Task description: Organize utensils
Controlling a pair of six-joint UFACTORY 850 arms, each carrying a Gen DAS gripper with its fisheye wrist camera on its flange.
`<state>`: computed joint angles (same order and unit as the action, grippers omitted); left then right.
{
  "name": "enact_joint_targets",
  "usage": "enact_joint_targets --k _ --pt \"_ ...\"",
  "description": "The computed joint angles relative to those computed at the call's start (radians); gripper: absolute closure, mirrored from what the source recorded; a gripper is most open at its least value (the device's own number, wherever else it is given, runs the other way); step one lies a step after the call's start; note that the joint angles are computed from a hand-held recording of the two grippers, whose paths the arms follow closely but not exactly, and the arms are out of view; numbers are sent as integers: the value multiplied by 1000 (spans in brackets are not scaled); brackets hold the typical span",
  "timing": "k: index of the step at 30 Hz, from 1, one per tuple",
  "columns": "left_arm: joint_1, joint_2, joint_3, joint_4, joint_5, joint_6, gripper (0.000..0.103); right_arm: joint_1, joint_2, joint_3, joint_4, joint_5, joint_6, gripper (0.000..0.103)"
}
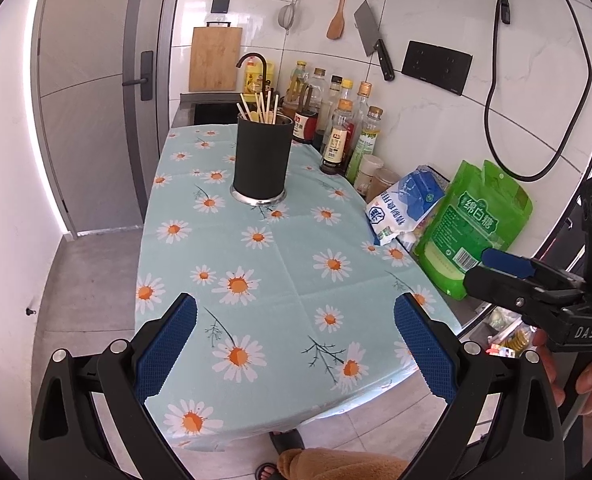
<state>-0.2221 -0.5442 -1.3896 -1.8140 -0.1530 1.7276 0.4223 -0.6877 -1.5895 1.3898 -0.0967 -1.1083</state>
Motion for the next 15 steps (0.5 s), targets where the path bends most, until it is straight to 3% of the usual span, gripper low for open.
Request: enact_joint_targets --k 12,15 --pt "-8 -1 0 -5 10 2 7 -3 0 7 -35 -16 40 5" --pt "-7 -5 -5 54 7 -66 7 -4 1 9 -39 -15 48 5"
